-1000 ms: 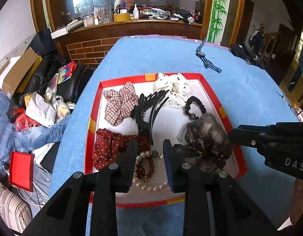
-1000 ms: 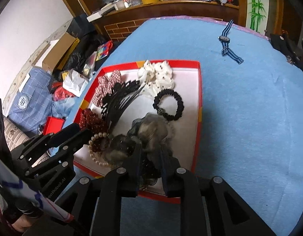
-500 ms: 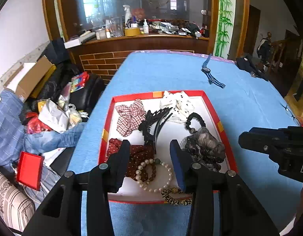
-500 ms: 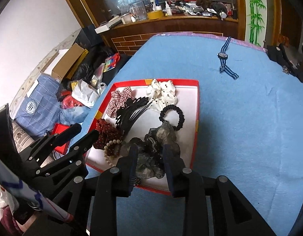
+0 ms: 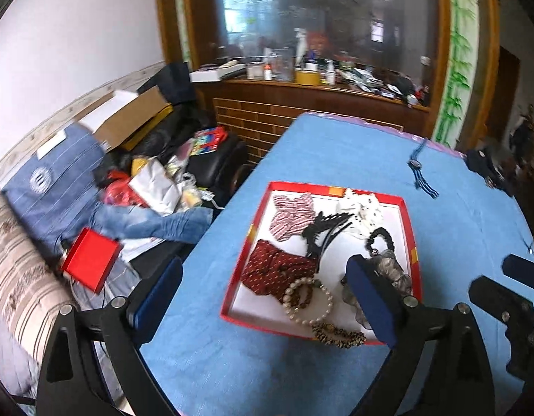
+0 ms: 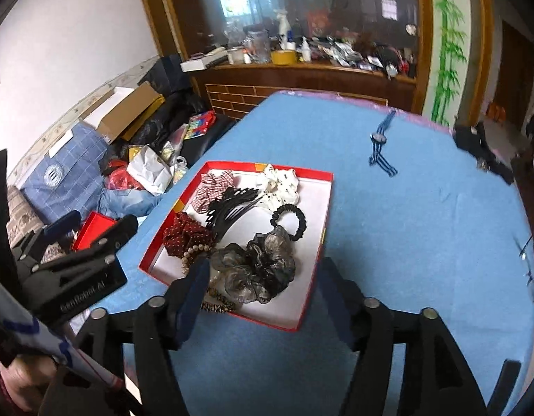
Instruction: Organize jewelry
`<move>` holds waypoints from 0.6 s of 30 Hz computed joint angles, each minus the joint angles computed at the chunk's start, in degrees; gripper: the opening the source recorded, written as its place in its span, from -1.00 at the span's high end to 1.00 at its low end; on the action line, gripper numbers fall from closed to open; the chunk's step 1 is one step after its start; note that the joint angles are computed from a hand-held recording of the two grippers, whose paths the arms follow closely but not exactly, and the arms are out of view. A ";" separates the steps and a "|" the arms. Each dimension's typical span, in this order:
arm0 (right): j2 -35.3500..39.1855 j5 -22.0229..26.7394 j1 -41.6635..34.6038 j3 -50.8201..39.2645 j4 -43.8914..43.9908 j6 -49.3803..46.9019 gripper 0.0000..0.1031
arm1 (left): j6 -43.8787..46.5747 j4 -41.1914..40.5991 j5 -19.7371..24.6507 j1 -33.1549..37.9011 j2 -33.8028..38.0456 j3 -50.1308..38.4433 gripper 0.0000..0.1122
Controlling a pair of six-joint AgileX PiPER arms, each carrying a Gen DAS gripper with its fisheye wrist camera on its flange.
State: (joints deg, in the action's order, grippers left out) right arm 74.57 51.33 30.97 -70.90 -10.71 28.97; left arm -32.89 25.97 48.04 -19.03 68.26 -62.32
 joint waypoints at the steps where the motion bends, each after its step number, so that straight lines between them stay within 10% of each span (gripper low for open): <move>1: -0.45 0.19 0.38 0.08 -0.50 0.13 -0.50 | -0.62 0.17 0.80 -0.05 -0.60 -0.07 -0.70; 18: -2.07 2.24 3.93 -0.21 -2.20 -2.28 -0.55 | -4.56 6.05 16.53 -6.51 -4.28 -4.41 -0.78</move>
